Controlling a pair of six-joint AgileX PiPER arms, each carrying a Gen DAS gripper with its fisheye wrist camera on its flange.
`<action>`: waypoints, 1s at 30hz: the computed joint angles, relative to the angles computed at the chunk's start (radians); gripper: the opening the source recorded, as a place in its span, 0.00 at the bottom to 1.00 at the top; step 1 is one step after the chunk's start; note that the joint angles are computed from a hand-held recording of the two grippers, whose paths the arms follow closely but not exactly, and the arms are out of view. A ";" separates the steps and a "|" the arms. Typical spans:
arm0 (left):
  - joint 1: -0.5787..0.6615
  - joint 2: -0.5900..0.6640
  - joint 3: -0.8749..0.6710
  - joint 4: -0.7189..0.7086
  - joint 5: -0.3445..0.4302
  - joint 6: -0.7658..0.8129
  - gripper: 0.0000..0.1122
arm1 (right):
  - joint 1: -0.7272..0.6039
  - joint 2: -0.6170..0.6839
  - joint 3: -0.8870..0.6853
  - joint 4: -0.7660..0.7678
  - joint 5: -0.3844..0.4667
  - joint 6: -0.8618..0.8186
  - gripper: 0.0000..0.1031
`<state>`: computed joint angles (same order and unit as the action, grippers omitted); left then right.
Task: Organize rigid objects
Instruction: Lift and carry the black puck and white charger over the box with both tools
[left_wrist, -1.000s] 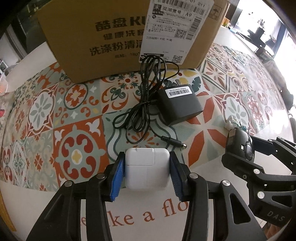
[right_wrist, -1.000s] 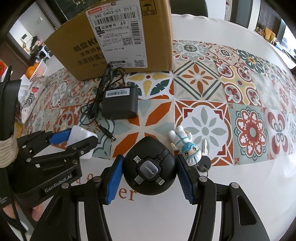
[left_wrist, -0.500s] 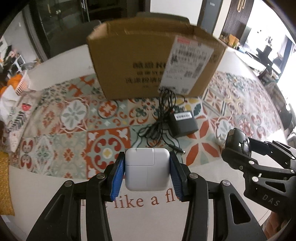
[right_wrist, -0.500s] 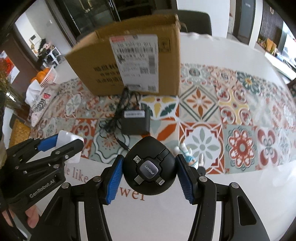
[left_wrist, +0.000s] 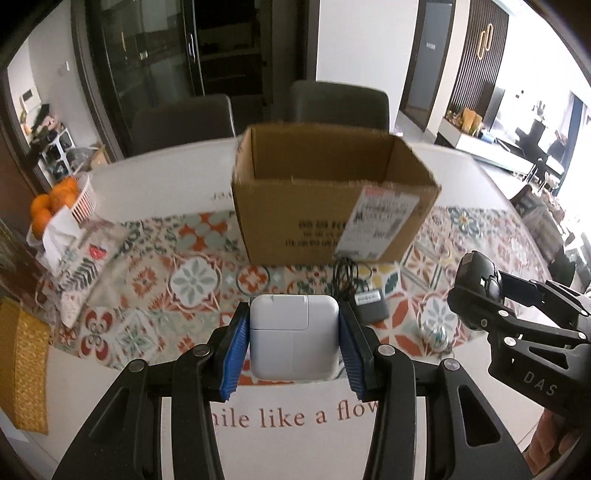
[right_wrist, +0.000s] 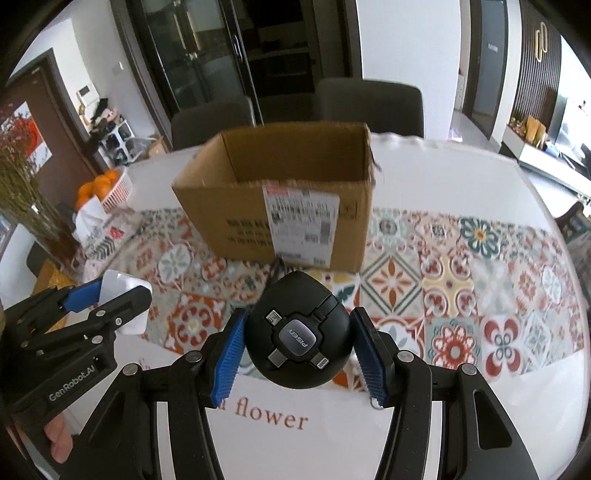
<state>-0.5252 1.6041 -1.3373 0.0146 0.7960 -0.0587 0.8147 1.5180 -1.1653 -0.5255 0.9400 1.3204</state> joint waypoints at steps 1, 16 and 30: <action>0.002 -0.001 -0.012 0.003 0.003 0.000 0.40 | 0.000 0.000 -0.016 -0.011 0.009 -0.003 0.55; 0.037 0.089 -0.277 -0.025 0.041 0.070 0.40 | -0.032 0.053 -0.270 -0.114 0.160 -0.111 0.55; 0.033 0.334 -0.687 -0.023 0.193 0.097 0.40 | -0.194 0.128 -0.419 -0.063 0.132 -0.276 0.55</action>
<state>-0.4927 1.9383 -2.0245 -0.0082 0.9887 0.0380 0.6207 1.6460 -1.5841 -0.5881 1.0723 1.0440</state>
